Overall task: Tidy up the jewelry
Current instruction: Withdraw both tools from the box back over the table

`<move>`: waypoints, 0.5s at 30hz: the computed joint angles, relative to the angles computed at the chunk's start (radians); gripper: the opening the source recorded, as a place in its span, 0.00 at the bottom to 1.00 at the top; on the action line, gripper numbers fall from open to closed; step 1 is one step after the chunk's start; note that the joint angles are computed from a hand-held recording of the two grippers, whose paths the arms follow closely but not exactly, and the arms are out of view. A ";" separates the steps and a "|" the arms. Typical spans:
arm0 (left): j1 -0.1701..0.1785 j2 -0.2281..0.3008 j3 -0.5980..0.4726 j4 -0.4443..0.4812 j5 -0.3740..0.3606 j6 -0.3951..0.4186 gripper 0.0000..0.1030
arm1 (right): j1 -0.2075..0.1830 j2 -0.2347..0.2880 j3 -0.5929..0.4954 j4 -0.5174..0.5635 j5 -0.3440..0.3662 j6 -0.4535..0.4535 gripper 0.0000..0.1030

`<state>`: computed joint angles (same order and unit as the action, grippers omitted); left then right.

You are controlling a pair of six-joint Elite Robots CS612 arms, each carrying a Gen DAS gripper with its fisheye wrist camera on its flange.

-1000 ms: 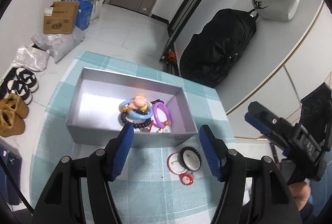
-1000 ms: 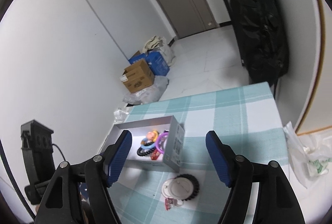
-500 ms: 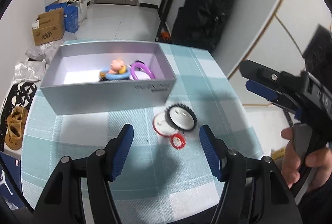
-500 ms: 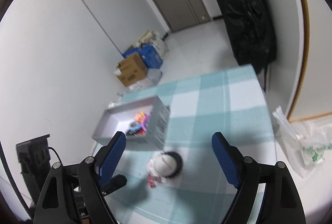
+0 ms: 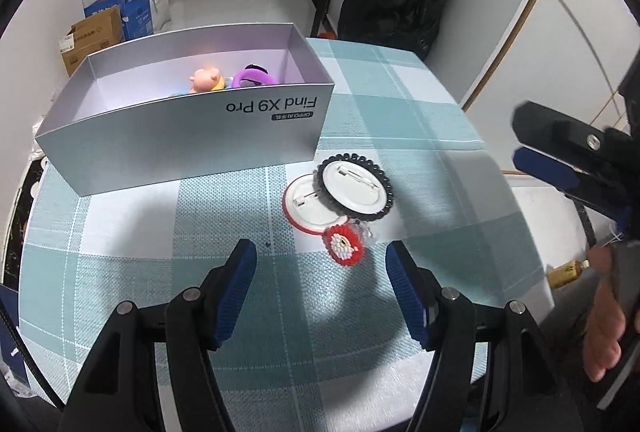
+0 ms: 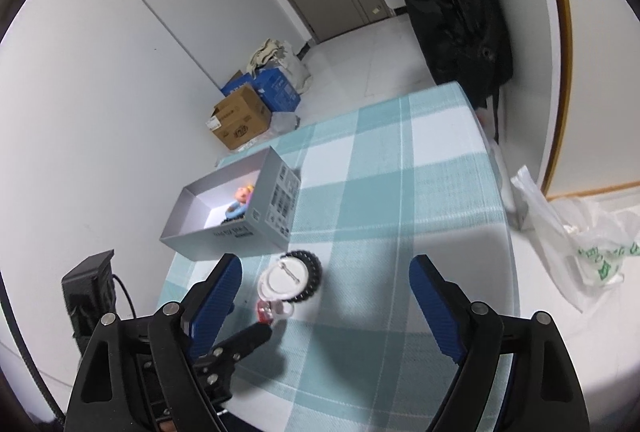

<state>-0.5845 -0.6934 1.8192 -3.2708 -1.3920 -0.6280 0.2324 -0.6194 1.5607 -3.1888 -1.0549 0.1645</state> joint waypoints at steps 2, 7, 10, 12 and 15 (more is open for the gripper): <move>-0.004 0.001 -0.005 0.012 0.015 0.005 0.60 | -0.003 0.000 0.004 0.001 0.004 0.006 0.84; -0.010 0.004 -0.019 0.038 0.015 0.020 0.60 | -0.009 0.004 0.006 -0.003 0.011 0.014 0.84; -0.016 0.005 -0.017 0.030 0.029 0.041 0.60 | -0.013 0.006 0.007 -0.008 0.011 0.025 0.84; -0.018 0.009 -0.015 0.008 0.025 0.062 0.60 | -0.016 0.007 0.007 -0.011 0.019 0.037 0.84; -0.024 0.007 -0.018 0.027 0.041 0.078 0.60 | -0.019 0.007 0.009 -0.018 0.021 0.044 0.84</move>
